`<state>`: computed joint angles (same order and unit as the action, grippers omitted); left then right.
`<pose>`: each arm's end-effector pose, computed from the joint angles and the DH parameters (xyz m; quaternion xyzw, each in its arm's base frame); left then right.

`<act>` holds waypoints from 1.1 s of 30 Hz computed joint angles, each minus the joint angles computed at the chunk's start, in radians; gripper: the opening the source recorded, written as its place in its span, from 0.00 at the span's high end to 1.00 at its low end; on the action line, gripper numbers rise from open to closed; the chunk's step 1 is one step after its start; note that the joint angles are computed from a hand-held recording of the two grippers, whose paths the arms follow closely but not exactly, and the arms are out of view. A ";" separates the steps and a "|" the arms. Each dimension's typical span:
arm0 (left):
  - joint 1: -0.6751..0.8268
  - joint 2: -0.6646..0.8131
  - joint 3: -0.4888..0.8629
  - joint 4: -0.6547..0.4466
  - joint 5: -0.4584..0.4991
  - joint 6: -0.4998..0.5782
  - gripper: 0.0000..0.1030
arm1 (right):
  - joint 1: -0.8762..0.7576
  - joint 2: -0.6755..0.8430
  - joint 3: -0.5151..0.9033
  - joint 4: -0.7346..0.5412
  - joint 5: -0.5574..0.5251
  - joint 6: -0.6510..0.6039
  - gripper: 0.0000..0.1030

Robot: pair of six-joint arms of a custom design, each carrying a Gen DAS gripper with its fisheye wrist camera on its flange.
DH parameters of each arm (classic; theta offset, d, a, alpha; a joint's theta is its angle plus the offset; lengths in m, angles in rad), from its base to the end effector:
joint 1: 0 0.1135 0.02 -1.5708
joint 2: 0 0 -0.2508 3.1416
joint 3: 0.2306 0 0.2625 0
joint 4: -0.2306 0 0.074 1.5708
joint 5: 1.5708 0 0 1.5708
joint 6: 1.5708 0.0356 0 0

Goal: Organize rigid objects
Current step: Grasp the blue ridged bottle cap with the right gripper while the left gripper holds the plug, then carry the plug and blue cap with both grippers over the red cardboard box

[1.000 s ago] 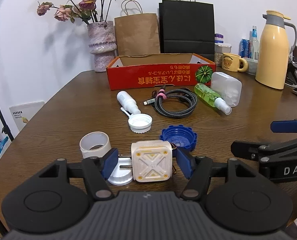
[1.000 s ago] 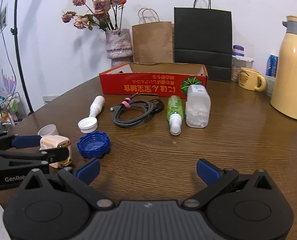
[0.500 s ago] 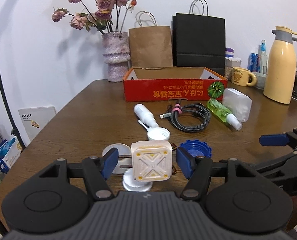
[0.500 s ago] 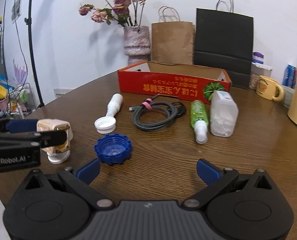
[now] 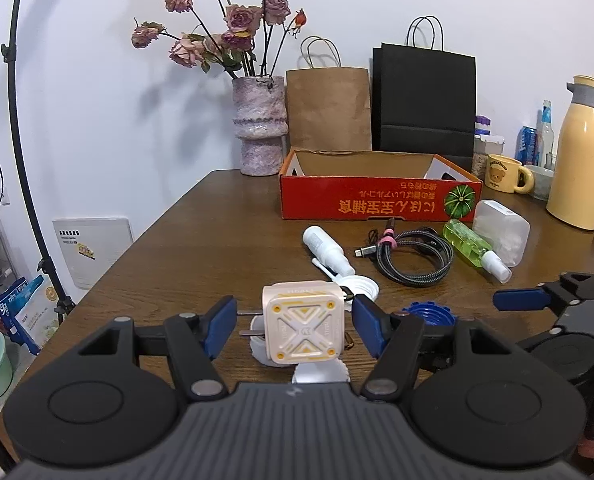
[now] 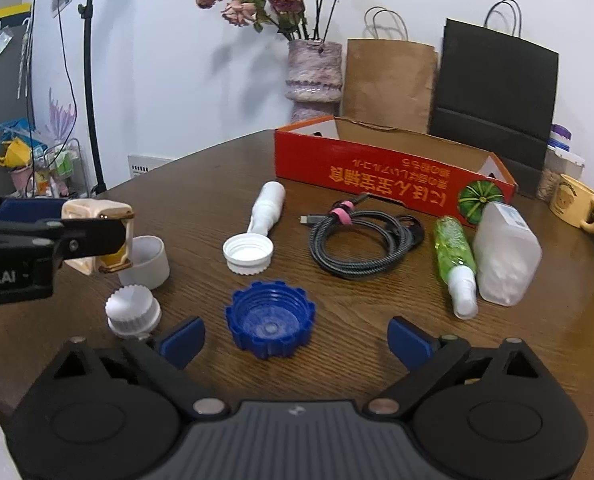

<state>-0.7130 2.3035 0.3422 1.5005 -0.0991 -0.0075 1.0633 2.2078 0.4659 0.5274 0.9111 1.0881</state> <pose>0.1868 -0.1569 -0.0079 0.2688 0.8056 -0.1461 0.5074 0.1306 0.1770 -0.0367 0.0889 0.8828 -0.0657 0.4566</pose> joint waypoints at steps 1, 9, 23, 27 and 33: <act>0.006 0.001 0.001 0.000 0.005 0.001 0.37 | -0.010 0.001 0.004 0.008 -0.009 -0.019 0.08; 0.040 -0.004 0.017 -0.015 0.030 0.003 0.37 | -0.064 0.021 0.030 0.044 -0.054 -0.082 0.19; 0.056 -0.007 0.030 -0.033 0.050 0.006 0.37 | -0.084 0.023 0.007 0.138 -0.097 -0.143 0.48; 0.047 -0.014 0.034 -0.039 0.045 0.006 0.37 | -0.079 0.001 -0.016 0.148 -0.078 -0.140 0.49; 0.018 -0.057 0.053 -0.097 0.030 0.000 0.37 | -0.072 -0.051 -0.057 0.143 -0.033 -0.133 0.49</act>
<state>-0.6946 2.2461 0.3953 1.4039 -0.0691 -0.0077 0.9914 2.1564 0.4092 0.6701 0.8784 0.9551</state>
